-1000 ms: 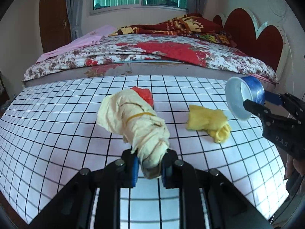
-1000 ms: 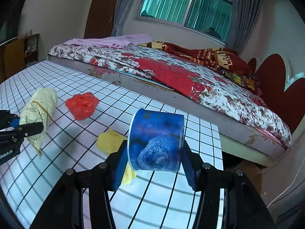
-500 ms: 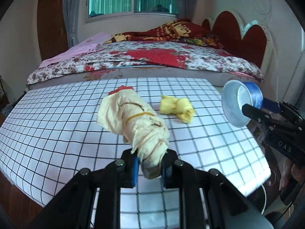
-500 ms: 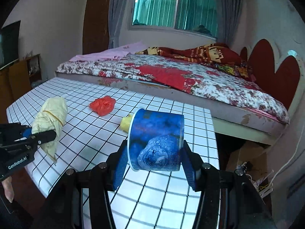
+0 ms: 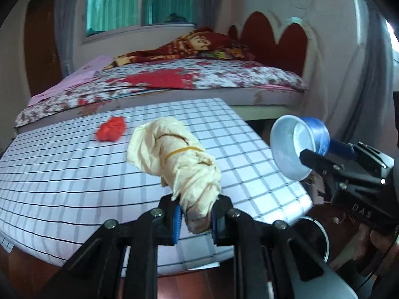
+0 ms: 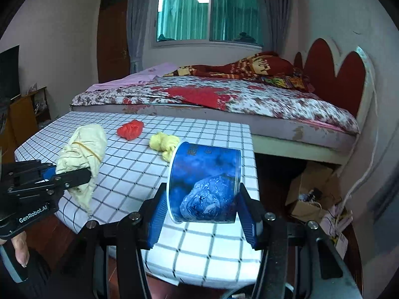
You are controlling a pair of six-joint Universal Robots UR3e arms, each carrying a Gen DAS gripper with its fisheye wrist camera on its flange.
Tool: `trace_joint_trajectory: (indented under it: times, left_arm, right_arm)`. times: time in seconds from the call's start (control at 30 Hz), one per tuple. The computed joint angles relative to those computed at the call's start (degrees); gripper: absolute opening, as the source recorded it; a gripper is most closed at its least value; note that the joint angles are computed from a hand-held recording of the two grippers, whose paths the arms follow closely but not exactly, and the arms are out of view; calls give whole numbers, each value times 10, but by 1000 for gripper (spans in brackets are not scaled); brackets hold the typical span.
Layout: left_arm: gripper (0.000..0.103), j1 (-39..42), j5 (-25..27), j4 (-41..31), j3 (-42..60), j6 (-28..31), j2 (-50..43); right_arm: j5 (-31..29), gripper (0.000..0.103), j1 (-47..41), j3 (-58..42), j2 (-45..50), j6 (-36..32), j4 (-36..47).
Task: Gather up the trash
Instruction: 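Lift the beige bundle and blue cup and carry them over the bin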
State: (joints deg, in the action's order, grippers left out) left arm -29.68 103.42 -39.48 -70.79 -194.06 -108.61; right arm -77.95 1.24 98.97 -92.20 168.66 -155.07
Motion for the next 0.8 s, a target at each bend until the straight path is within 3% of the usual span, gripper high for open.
trace_joint_trajectory:
  times: [0.5,0.8]
  left_arm:
    - [19,-95,-38,-46,188,9,-140]
    - [19,-149,-54,-100,308,13,-234]
  right_arm:
    - [113,54,-228,209,-258,-68,90]
    - [229,54,-424,271,-421,-186,266]
